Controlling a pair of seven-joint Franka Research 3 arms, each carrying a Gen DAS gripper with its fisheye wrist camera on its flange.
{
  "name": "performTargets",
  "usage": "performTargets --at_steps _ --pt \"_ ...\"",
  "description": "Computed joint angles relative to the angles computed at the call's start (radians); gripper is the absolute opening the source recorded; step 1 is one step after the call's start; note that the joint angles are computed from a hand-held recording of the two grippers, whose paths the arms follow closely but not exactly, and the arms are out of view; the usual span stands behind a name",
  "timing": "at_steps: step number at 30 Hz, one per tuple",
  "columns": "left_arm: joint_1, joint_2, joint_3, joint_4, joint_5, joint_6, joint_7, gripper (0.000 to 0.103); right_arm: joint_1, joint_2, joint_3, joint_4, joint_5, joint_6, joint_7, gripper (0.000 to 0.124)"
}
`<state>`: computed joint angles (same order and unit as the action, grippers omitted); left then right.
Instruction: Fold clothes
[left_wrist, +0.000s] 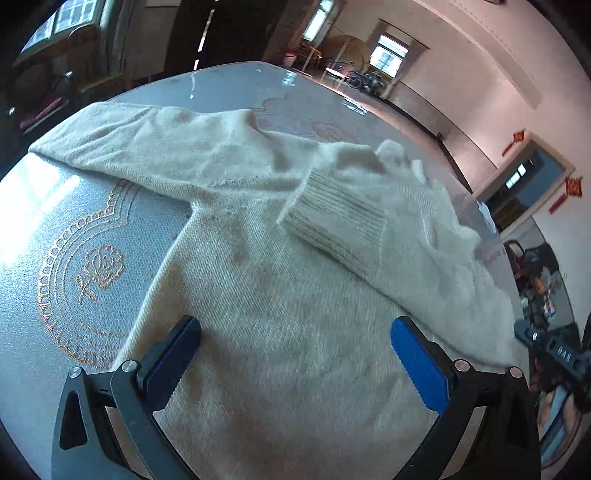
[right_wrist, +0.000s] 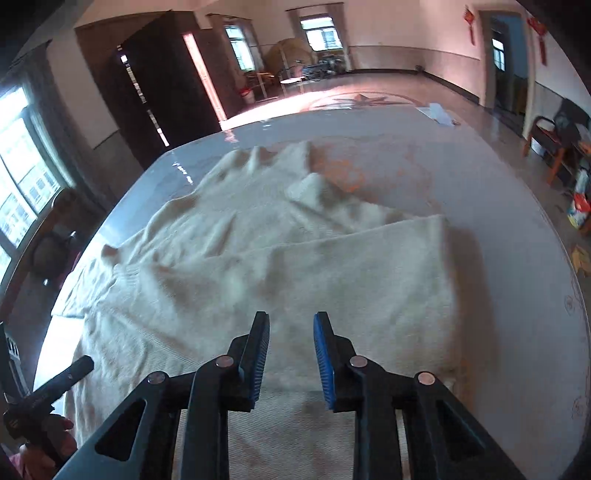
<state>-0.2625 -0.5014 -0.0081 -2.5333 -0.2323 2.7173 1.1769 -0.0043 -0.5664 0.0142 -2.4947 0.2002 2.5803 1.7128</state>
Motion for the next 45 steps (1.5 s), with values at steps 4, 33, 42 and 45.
performTargets --at_steps 4,33,42,45 --pt "0.095 0.154 -0.088 0.144 0.118 0.039 -0.126 0.103 -0.037 0.056 -0.054 0.006 -0.003 -0.015 -0.035 0.024" --pt "0.411 0.222 0.249 0.251 -0.283 -0.143 -0.078 0.103 0.060 -0.073 0.049 -0.079 -0.028 -0.121 0.037 0.024" --pt "0.526 0.444 0.288 0.504 -0.525 -0.466 0.063 0.103 0.058 -0.124 0.094 -0.115 -0.077 -0.133 0.137 0.031" --pt "0.563 0.508 0.266 0.563 -0.669 -0.555 0.163 0.103 0.058 -0.120 0.096 -0.117 -0.075 -0.118 0.164 0.031"
